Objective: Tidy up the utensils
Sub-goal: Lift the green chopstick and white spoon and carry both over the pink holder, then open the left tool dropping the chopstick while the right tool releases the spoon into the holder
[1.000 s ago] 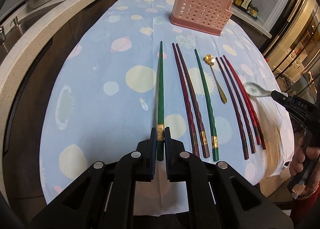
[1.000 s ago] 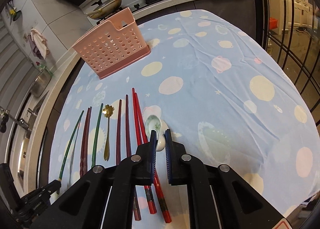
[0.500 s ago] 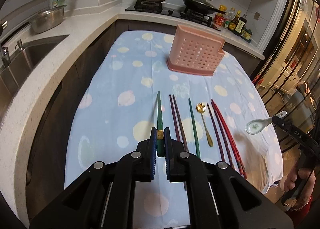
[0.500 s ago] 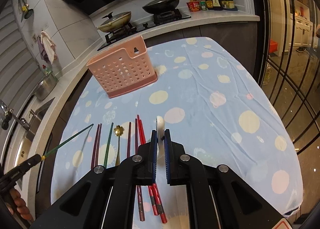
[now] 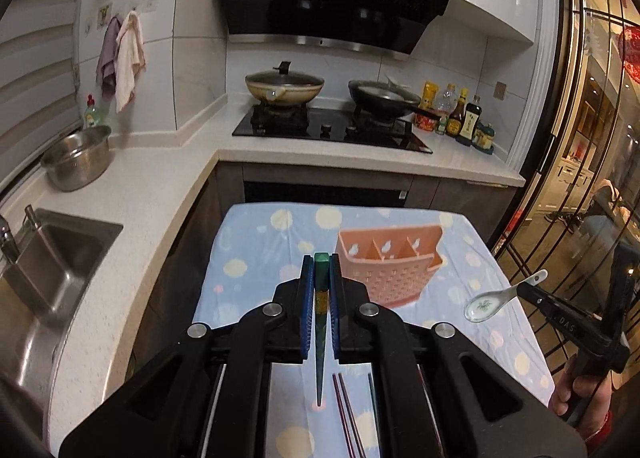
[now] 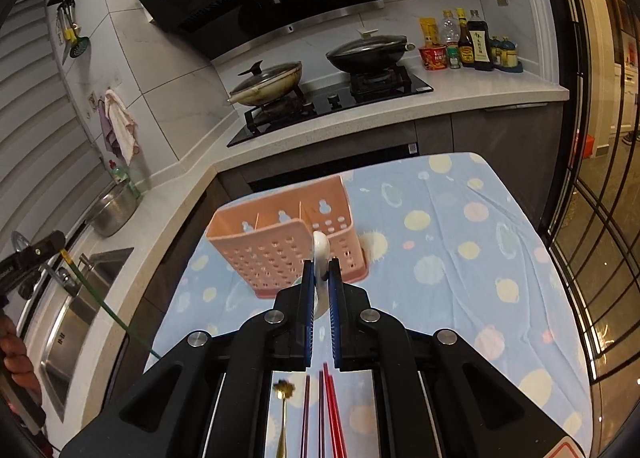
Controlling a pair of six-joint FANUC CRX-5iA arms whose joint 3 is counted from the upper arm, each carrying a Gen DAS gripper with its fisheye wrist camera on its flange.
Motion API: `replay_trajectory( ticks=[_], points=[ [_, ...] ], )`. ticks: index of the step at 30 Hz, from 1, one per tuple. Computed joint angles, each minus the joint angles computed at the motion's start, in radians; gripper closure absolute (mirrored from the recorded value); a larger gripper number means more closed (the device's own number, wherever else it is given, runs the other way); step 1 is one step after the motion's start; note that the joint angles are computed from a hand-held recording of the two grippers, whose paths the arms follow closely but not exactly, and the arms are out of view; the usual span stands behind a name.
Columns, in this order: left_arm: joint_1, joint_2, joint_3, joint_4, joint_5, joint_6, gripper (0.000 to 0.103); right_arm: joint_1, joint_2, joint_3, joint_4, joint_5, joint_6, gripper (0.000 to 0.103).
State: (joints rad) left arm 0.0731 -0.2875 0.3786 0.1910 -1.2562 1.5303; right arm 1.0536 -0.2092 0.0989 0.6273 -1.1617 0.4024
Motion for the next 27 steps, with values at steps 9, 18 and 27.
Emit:
replay_trajectory(
  ticks=[9,18,27],
  points=[
    [-0.097,0.197,0.301,-0.067,0.087,0.063,0.096,-0.158,0.190,0.212,-0.083,0.038,0.156,0.096],
    [-0.138,0.298,0.330,-0.087,0.159,0.107,0.096,-0.237,0.302,0.298,-0.186,0.026,0.227,0.096],
    [-0.150,0.290,0.249,-0.158,0.148,0.170,0.041,-0.246,0.308,0.272,-0.185,0.029,0.242,0.068]
  ],
)
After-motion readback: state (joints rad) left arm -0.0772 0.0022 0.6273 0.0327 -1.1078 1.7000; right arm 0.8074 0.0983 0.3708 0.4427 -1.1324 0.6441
